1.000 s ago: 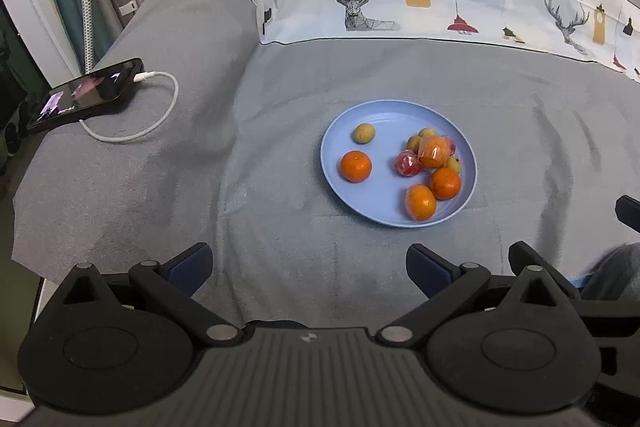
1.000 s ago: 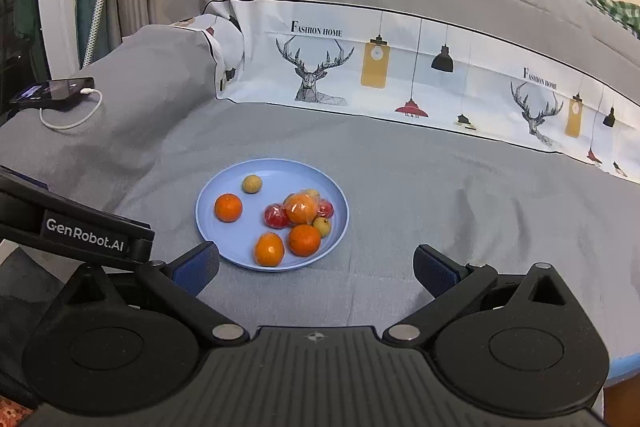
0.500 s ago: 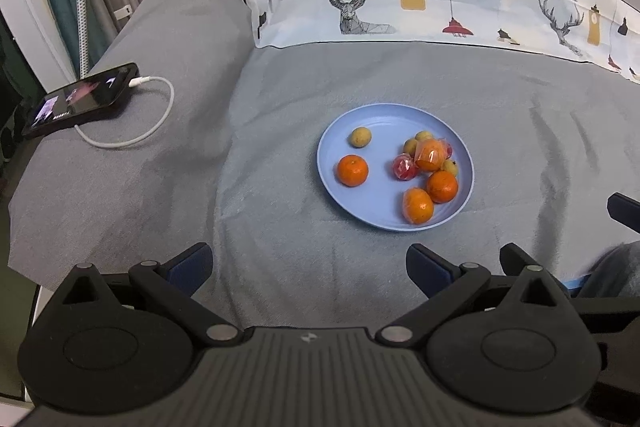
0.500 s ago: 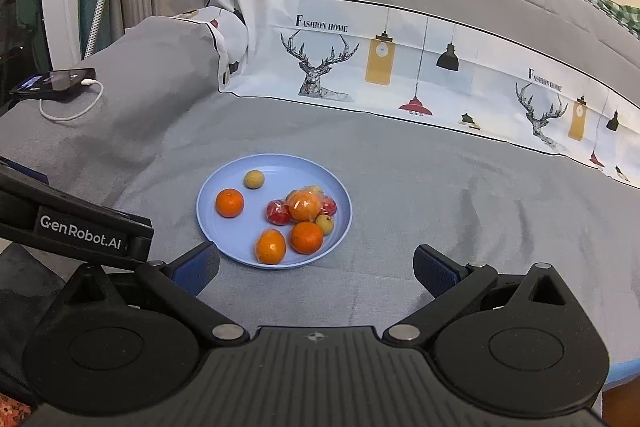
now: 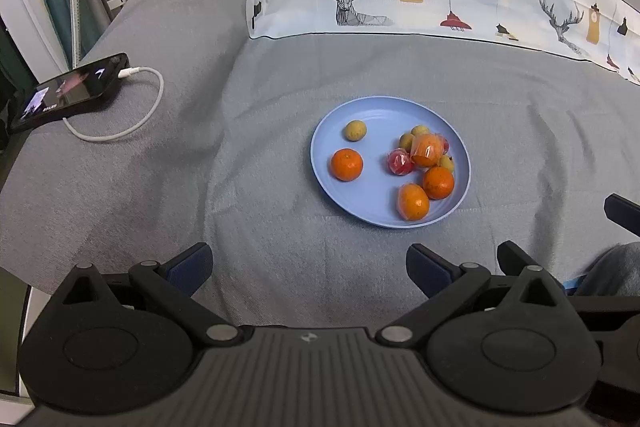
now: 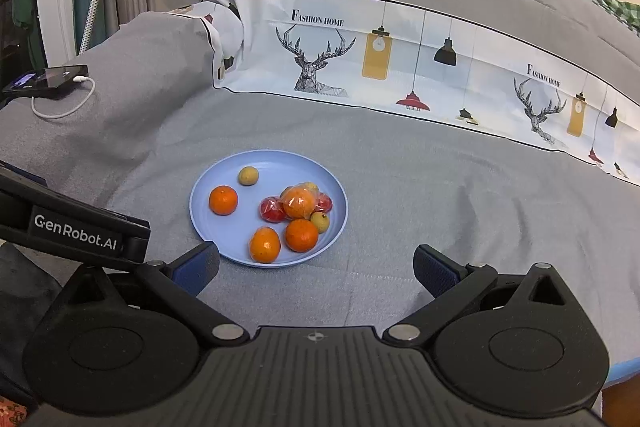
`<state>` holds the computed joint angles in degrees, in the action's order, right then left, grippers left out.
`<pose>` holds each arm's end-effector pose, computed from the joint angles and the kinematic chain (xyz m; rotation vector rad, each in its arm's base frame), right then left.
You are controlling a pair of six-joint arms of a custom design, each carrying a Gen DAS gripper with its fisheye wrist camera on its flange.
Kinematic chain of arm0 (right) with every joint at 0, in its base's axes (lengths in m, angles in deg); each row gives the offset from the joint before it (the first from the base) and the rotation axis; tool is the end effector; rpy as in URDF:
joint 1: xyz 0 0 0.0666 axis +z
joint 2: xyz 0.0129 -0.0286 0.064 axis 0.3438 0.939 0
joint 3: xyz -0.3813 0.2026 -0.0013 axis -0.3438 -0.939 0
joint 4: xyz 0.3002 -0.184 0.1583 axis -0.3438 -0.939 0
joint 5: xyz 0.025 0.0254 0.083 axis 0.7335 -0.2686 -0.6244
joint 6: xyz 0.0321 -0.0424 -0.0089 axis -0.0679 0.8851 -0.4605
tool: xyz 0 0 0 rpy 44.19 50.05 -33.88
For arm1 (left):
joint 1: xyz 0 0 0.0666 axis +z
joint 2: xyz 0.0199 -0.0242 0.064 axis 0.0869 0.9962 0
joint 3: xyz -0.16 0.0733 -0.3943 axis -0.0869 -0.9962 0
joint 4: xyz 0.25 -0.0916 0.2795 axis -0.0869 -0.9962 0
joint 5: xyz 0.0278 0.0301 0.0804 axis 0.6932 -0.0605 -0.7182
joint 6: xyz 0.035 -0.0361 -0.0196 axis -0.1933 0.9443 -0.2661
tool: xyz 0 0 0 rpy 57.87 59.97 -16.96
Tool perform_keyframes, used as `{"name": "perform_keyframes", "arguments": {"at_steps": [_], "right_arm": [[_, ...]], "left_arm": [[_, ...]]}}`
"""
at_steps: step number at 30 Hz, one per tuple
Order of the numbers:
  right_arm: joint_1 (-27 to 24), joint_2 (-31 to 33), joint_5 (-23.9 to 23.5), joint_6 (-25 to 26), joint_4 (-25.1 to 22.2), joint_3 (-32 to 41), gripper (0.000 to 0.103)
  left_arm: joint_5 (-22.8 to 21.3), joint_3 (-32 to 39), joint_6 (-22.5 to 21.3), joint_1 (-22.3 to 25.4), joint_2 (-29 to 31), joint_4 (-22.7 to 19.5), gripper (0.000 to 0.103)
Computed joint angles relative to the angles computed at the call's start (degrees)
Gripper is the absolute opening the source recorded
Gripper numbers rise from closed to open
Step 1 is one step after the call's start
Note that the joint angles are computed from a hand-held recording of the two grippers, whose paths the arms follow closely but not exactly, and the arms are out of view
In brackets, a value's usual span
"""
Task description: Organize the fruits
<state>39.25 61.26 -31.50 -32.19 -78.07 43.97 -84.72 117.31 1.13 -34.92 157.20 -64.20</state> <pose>0.2583 0.0749 0.4791 0.1511 2.2664 -0.1263 0.3534 -0.2823 0.5143 0.4064 2.5124 0.0145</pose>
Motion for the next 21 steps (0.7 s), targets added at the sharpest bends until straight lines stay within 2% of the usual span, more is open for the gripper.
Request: {"name": "perform_keyframes", "arguments": {"at_steps": [12,21], "right_arm": [[-0.6,0.1,-0.8,0.1,0.1,-0.2,0.102],[-1.3,0.3,-0.4,0.2,0.5,-0.3,0.102]], "left_arm": [[0.9,0.4,0.8,0.2,0.5,-0.5,0.103],[0.0,0.8,0.8,0.0,0.8,-0.6,0.103]]}}
